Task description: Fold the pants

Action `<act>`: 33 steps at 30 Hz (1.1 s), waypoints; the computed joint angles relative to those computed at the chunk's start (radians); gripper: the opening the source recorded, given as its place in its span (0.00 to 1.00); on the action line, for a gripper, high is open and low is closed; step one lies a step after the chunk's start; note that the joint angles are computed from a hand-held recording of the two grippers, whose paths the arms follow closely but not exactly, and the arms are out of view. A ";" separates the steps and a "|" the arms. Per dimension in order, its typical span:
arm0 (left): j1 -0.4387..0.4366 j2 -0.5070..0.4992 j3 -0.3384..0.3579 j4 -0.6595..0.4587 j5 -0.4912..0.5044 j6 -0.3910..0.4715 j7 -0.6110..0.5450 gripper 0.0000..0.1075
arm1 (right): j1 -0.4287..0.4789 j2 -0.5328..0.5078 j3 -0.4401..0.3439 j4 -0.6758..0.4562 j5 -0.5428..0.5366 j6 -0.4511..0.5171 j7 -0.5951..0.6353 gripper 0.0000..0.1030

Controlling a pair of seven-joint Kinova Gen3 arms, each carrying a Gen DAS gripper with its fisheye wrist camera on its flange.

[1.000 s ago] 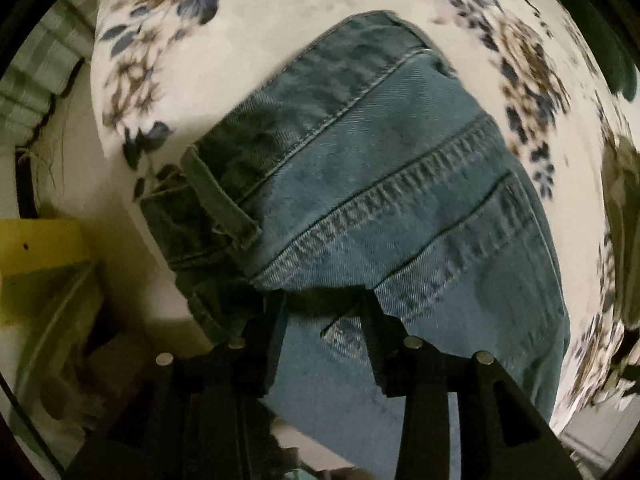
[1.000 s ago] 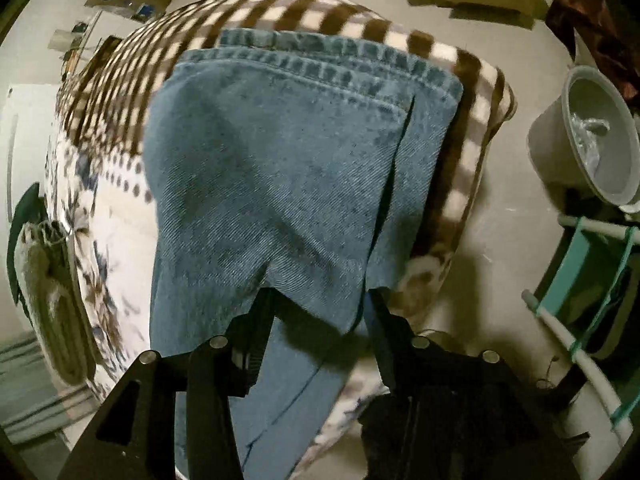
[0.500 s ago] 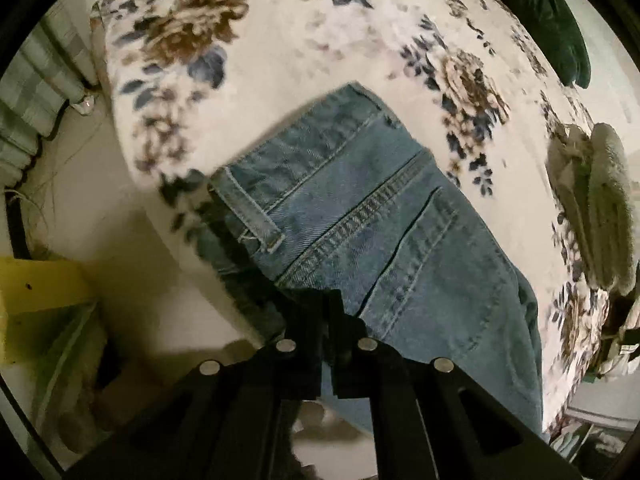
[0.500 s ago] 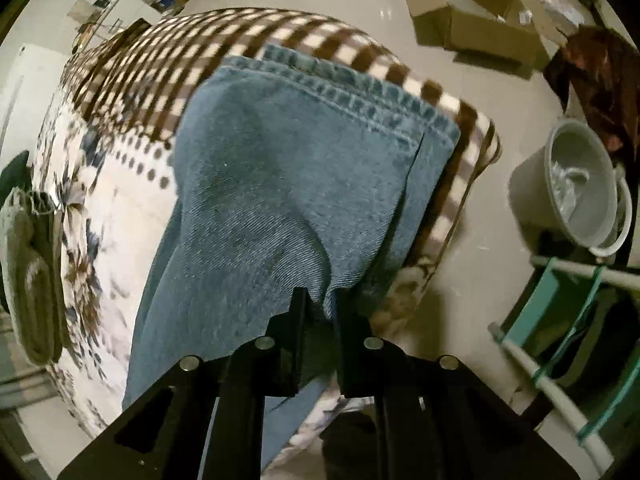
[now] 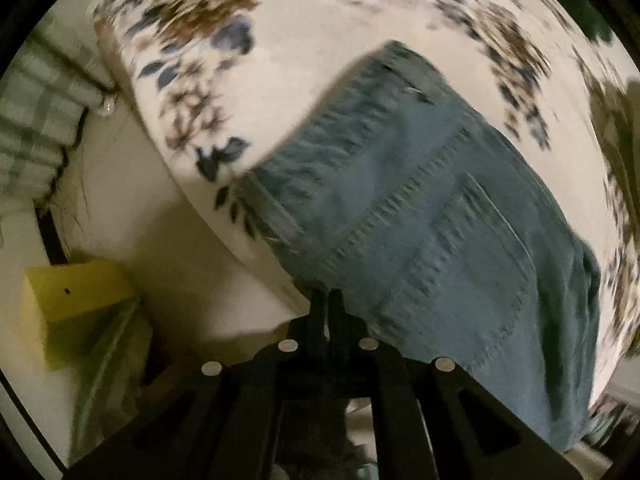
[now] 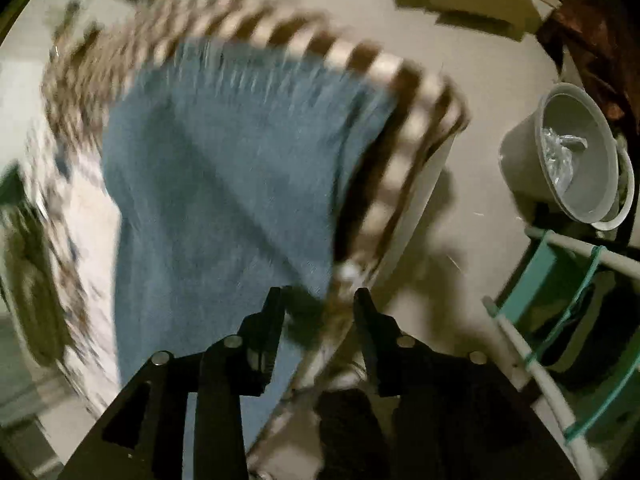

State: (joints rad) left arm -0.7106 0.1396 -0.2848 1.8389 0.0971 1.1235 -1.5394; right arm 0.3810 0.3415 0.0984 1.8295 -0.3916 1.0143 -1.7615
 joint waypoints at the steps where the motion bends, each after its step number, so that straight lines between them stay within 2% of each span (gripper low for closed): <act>1: 0.004 -0.012 0.024 0.003 0.000 -0.003 0.001 0.05 | 0.012 -0.019 0.008 0.011 -0.004 -0.023 0.006 0.37; 2: 0.026 -0.027 0.031 0.009 -0.003 -0.012 -0.002 0.08 | 0.029 -0.036 0.015 0.020 -0.017 -0.051 0.016 0.37; 3: 0.066 -0.044 0.045 0.016 -0.018 -0.028 0.002 0.21 | 0.042 -0.041 0.020 0.022 -0.031 -0.069 0.024 0.37; 4: 0.087 -0.048 0.055 0.018 -0.019 -0.039 -0.001 0.43 | 0.051 -0.036 0.021 0.015 -0.040 -0.075 0.028 0.37; 6: 0.136 -0.053 0.080 0.025 -0.017 -0.057 0.005 0.68 | 0.071 -0.009 0.008 -0.016 -0.039 -0.094 0.024 0.37; 9: 0.193 -0.035 0.103 0.020 -0.003 -0.069 0.032 0.68 | 0.072 0.026 -0.039 -0.059 0.040 -0.141 -0.040 0.37; 10: 0.212 -0.031 0.111 0.020 -0.003 -0.073 0.039 0.68 | 0.048 0.041 -0.038 -0.079 0.081 -0.141 -0.071 0.37; 11: 0.232 -0.027 0.120 0.021 -0.002 -0.079 0.047 0.68 | 0.005 0.051 -0.026 -0.088 0.122 -0.148 -0.109 0.34; 12: 0.252 -0.022 0.130 0.022 0.001 -0.081 0.054 0.68 | -0.041 0.053 -0.010 -0.092 0.162 -0.154 -0.134 0.26; 13: 0.268 -0.021 0.136 0.021 -0.001 -0.081 0.063 0.68 | -0.088 0.062 0.019 -0.104 0.203 -0.144 -0.143 0.09; 17: 0.349 -0.019 0.170 0.023 -0.023 -0.085 0.103 0.68 | -0.245 0.029 0.128 -0.104 0.355 -0.126 -0.213 0.06; 19: 0.380 -0.019 0.180 0.029 -0.031 -0.092 0.115 0.68 | -0.235 0.017 0.138 -0.095 0.365 -0.114 -0.232 0.06; 21: 0.409 -0.015 0.189 0.037 -0.042 -0.095 0.133 0.68 | -0.160 0.027 0.074 -0.110 0.364 -0.083 -0.202 0.07; 22: 0.419 -0.014 0.192 0.040 -0.041 -0.095 0.140 0.68 | -0.125 0.030 0.039 -0.115 0.365 -0.076 -0.192 0.07; 23: 0.426 -0.015 0.194 0.046 -0.033 -0.096 0.142 0.68 | -0.103 0.040 0.024 -0.132 0.351 -0.053 -0.171 0.12; 25: 0.446 -0.020 0.198 0.056 -0.042 -0.100 0.163 0.68 | -0.098 0.053 0.025 -0.171 0.342 0.003 -0.145 0.17; 27: 0.460 -0.018 0.201 0.058 -0.045 -0.102 0.173 0.67 | -0.069 0.018 -0.002 -0.187 0.283 -0.008 -0.101 0.23; 29: 0.486 -0.016 0.212 0.058 -0.057 -0.105 0.206 0.68 | -0.054 0.002 -0.017 -0.212 0.209 -0.021 -0.071 0.42; 31: 0.504 -0.012 0.219 0.053 -0.058 -0.113 0.225 0.68 | -0.025 0.050 -0.042 -0.282 0.145 0.012 -0.027 0.44; 33: 0.527 0.009 0.225 0.028 -0.060 -0.114 0.251 0.68 | -0.064 0.123 -0.017 -0.373 0.146 0.054 0.003 0.47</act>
State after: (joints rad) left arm -0.1838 0.1487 -0.0595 1.8674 0.0371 1.0099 -1.2889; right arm 0.3167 0.4648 0.0815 1.4563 -0.2456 1.0687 -1.7585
